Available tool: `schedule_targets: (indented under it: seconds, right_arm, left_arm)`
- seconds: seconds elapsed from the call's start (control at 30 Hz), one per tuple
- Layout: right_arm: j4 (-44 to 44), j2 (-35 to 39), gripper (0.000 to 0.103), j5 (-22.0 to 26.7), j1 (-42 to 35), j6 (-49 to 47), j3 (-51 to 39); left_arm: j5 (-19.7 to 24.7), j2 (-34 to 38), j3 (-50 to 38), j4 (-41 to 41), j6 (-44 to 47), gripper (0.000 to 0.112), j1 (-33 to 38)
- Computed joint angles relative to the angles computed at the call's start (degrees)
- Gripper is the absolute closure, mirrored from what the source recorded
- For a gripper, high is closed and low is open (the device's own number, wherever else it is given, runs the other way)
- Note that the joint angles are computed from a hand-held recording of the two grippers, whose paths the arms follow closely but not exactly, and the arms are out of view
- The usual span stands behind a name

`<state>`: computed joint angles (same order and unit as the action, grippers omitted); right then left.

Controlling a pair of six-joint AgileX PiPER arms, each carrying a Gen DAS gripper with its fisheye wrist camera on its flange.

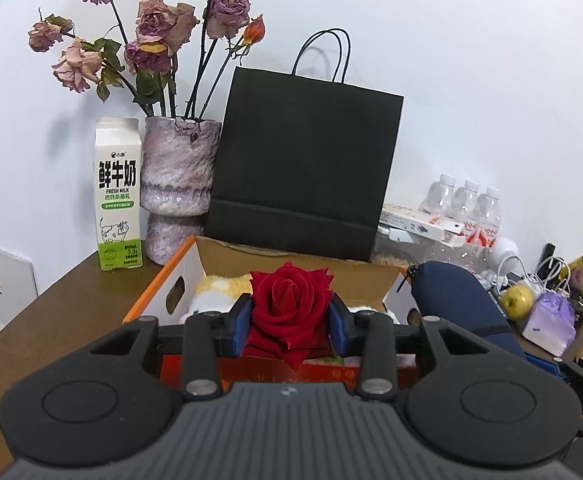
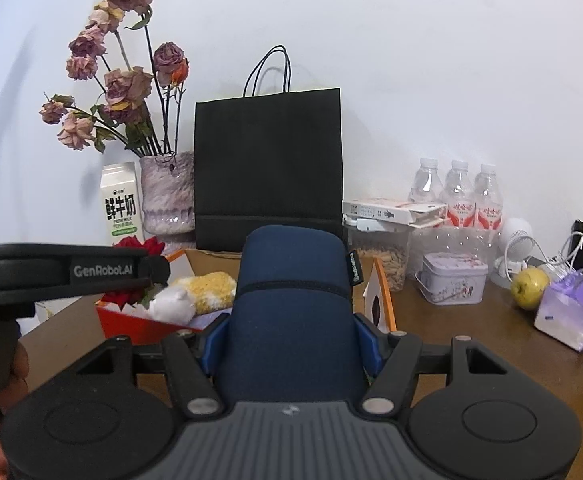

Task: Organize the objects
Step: 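Carry the rose and navy case over the red box with both grippers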

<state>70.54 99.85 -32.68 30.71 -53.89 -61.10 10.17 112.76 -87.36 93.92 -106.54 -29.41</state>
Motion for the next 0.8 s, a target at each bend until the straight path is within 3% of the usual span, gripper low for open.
schedule_targets:
  seconds: [0.43, 0.8]
  right_arm:
    - [3.62, 7.36, 0.040, 6.27, -6.32, -7.89, -11.88]
    - [15.39, 15.27, 0.040, 11.43, -9.89, -22.75, -24.79]
  left_arm:
    - [-0.12, 8.51, -14.12, -28.76, 29.94, 0.073, 2.32]
    - [5.36, 18.58, -31.05, -57.04, 59.71, 0.073, 3.94]
